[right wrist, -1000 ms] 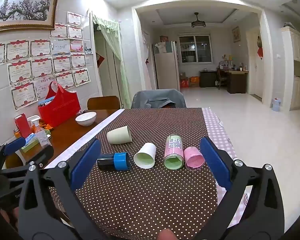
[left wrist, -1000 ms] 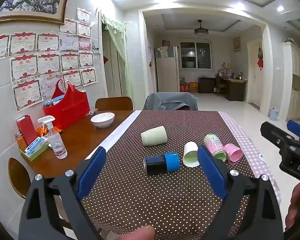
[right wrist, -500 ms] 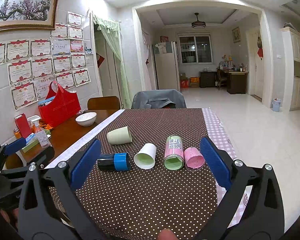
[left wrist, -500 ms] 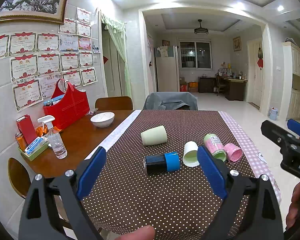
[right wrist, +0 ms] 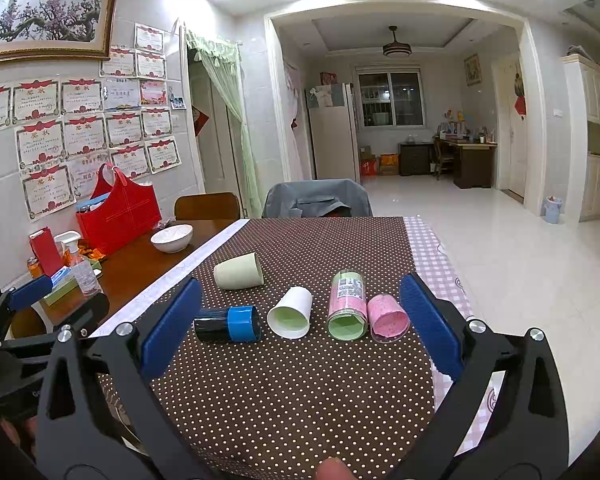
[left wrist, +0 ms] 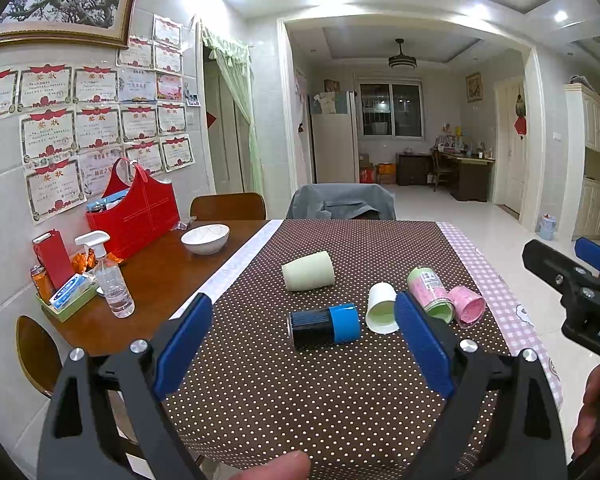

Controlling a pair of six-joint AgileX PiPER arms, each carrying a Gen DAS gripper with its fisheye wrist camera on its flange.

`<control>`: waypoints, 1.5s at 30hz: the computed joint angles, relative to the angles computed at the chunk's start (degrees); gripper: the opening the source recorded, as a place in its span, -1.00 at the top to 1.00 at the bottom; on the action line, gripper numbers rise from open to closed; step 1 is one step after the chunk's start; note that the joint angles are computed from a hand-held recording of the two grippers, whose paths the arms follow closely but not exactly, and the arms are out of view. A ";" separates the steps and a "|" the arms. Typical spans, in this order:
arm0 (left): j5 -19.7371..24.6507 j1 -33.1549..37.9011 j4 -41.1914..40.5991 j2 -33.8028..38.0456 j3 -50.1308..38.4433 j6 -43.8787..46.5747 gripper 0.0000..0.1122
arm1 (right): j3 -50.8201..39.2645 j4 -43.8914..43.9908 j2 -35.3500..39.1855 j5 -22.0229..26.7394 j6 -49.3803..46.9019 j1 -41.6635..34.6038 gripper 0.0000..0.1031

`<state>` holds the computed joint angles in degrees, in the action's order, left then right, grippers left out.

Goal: Flip cup upside down

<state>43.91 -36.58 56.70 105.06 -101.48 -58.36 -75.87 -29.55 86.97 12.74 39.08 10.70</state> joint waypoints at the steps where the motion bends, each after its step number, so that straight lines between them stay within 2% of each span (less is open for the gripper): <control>1: 0.06 -0.02 0.02 0.02 -0.04 0.00 -0.62 | 0.03 -0.33 0.02 -0.07 0.37 0.02 -0.88; 17: 0.06 0.00 -0.24 0.01 -0.07 0.28 -0.62 | 0.60 -2.95 -0.22 -0.17 3.10 0.24 -0.88; 19: 0.08 -0.01 -0.29 -0.01 -0.06 0.32 -0.62 | -0.53 0.56 -0.02 0.42 -0.59 -0.20 -0.88; 29: -1.02 0.29 0.87 0.49 1.16 -1.36 -0.62 | -0.90 1.98 1.36 -0.30 -2.57 -0.65 -0.88; 35: -2.10 1.22 1.16 2.12 0.68 -1.35 -0.62 | -4.28 7.95 4.61 0.65 -9.33 -1.18 -0.88; 45: -0.01 4.47 -9.74 13.06 -16.65 13.73 -0.62 | -16.30 16.38 14.51 5.55 -19.17 -2.47 -0.88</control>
<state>43.90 -32.11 46.96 118.12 -118.13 -44.63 -92.16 -13.17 101.47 18.29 19.91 8.23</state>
